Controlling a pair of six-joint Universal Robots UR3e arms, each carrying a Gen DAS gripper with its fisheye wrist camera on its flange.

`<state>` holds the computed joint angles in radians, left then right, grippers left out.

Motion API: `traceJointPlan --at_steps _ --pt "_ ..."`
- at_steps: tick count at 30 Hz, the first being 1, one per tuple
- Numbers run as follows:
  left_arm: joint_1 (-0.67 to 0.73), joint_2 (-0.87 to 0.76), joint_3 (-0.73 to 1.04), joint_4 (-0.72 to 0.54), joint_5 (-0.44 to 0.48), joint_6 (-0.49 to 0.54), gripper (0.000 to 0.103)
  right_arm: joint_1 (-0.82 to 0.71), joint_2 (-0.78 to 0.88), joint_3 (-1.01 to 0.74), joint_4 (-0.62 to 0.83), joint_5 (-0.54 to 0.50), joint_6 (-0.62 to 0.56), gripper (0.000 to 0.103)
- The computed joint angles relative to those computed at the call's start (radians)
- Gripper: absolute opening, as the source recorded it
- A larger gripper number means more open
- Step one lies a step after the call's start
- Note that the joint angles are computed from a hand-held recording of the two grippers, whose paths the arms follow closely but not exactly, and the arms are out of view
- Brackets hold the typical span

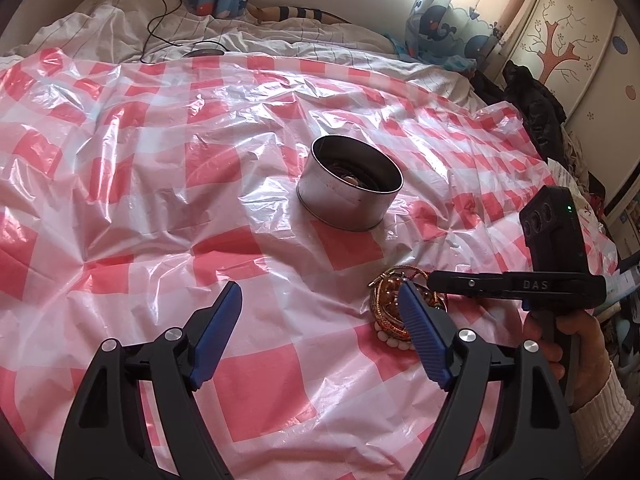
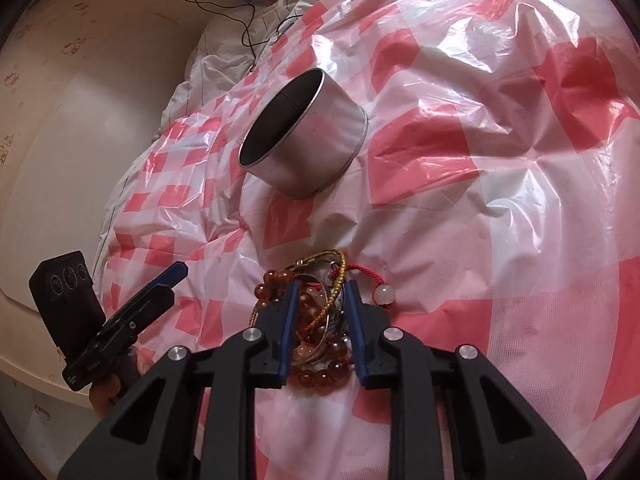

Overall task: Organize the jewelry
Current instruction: 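Move the open right gripper back down to the jewelry pile, then grasp the beaded cord bracelet with the right gripper and lift it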

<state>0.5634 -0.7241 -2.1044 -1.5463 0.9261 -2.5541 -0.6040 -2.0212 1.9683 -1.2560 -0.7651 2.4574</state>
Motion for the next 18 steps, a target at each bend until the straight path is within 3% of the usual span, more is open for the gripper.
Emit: traceJointPlan --at_steps 4,8,14,18 --pt "-0.026 -0.015 -0.007 0.027 0.013 -0.019 0.077 0.004 0.007 0.010 -0.015 0.023 0.005 0.009" --pt "-0.047 -0.027 -0.011 0.049 0.025 -0.033 0.077 -0.015 -0.023 -0.012 0.068 0.102 -0.082 0.004" --pt "-0.080 -0.067 -0.019 0.075 0.030 -0.056 0.077 -0.146 -0.059 -0.132 0.470 0.249 -0.444 0.004" --pt "-0.173 -0.140 -0.030 0.169 0.044 -0.116 0.077 -0.234 -0.014 -0.220 0.767 0.292 -0.698 0.004"
